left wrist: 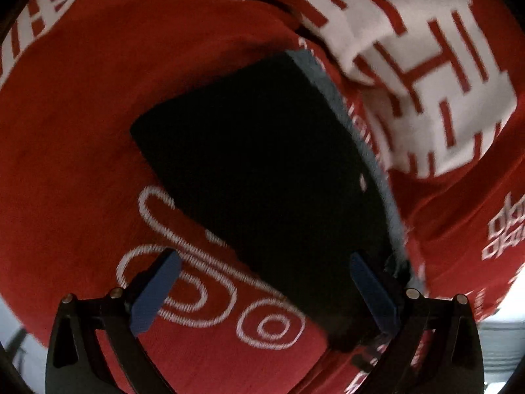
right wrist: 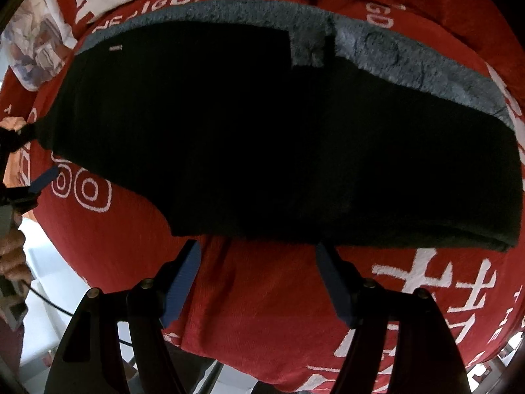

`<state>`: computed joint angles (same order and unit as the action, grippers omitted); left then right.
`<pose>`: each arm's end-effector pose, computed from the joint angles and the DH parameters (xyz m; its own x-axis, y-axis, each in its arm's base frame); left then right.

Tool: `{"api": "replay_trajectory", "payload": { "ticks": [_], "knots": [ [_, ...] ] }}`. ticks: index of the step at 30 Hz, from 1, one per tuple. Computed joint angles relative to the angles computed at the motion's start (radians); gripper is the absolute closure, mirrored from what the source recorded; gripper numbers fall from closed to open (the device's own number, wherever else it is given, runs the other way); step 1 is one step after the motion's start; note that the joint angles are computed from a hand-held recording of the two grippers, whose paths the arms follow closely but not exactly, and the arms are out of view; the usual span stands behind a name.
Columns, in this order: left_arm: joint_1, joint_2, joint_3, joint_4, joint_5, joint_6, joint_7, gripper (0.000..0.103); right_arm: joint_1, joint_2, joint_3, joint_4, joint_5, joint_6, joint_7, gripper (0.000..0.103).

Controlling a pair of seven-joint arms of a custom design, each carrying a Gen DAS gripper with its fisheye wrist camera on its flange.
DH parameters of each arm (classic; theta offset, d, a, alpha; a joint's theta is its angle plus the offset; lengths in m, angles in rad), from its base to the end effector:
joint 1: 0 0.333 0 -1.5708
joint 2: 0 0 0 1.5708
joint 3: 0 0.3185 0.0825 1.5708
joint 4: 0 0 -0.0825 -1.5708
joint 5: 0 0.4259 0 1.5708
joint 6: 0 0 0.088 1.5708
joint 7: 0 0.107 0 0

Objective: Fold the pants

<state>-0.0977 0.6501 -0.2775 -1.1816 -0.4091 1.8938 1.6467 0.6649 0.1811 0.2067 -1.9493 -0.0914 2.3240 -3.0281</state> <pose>0.7414 -0.2604 0.4292 -0.2484 -0.8115 0.5289 -0.9660 0.2476 -0.0739 0.4228 0.4937 0.3896 -0.6764 -0.7091 -0.1992 -0.7209 0.6928 -0.0182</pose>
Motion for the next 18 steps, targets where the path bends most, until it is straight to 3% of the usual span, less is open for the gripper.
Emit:
{"api": "replay_trajectory", "payload": {
  "ticks": [6, 13, 15, 18],
  "knots": [
    [0.01, 0.044, -0.034, 0.053, -0.066, -0.02, 0.055, 0.0, 0.008, 0.028, -0.004, 0.032, -0.013, -0.014, 0.003, 0.027],
    [0.021, 0.035, -0.048, 0.048, -0.131, 0.013, 0.0, 0.0, 0.022, 0.013, -0.014, 0.061, -0.083, -0.019, 0.032, 0.027],
    [0.002, 0.047, -0.038, 0.062, -0.107, 0.02, 0.002, 0.0, 0.023, 0.001, -0.019, 0.073, -0.127, -0.026, 0.031, 0.027],
    [-0.053, 0.114, 0.002, 0.163, 0.011, -0.049, -0.047, 0.001, 0.003, -0.019, -0.025, 0.083, -0.147, -0.041, 0.003, 0.027]
  ]
}}
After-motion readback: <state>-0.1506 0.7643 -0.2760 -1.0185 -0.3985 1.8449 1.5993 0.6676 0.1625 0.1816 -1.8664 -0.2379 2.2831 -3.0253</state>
